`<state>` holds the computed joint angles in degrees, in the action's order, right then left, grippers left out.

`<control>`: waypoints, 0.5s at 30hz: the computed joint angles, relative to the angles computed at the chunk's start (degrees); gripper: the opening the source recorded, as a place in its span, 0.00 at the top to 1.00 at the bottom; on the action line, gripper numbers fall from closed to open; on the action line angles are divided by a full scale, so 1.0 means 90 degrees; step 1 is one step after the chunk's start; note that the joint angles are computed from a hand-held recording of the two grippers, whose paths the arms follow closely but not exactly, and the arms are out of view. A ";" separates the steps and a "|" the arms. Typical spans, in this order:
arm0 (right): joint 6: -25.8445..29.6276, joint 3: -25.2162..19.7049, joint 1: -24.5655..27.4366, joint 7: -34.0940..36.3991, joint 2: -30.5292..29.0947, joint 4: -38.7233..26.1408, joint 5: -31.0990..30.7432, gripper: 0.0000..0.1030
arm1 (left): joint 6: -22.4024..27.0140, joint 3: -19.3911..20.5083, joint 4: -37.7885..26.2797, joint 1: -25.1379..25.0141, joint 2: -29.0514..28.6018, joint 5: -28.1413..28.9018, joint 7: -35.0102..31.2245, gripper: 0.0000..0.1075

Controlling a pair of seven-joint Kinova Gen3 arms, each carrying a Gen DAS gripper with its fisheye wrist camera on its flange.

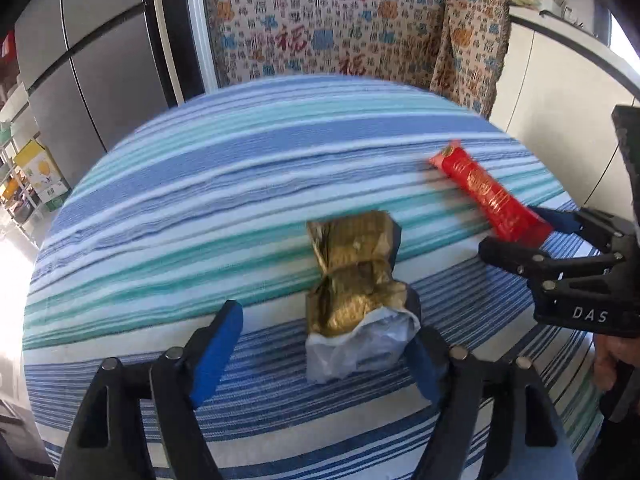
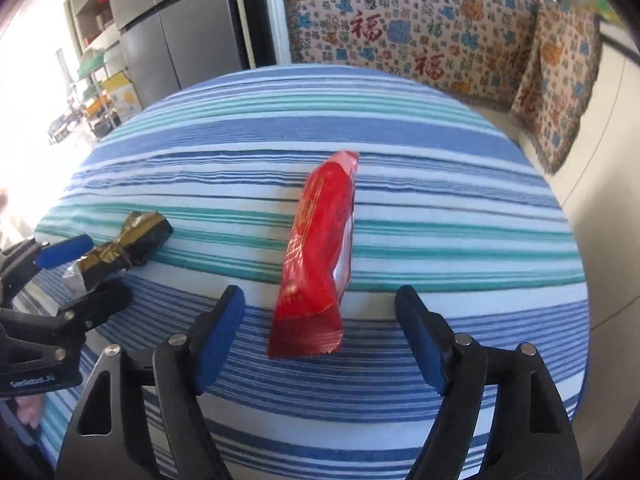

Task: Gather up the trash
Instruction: 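Grasp the red snack bag with the right gripper while the left holds the gold wrapper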

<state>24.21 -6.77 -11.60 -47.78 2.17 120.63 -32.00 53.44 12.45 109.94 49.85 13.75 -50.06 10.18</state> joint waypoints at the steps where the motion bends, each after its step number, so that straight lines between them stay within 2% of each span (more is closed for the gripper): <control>1: -0.0018 -0.0015 -0.0068 -0.0204 0.0019 -0.0017 0.0223 0.15 | -0.0044 -0.0003 0.0078 0.0022 -0.0051 -0.0013 0.0119 0.25; 3: -0.0026 0.0006 -0.0166 -0.0448 0.0077 -0.0053 0.0492 0.07 | -0.0008 0.0008 0.0084 0.0014 -0.0036 0.0012 0.0164 0.25; 5: 0.0054 -0.0035 -0.0077 -0.0478 0.0106 -0.0091 0.0477 0.02 | 0.0105 0.0046 0.0009 0.0049 0.0029 0.0042 0.0112 0.23; 15: 0.0038 -0.0056 -0.0076 -0.0744 0.0089 -0.0098 0.0710 0.01 | 0.0059 0.0019 0.0005 0.0060 0.0044 0.0065 0.0062 0.19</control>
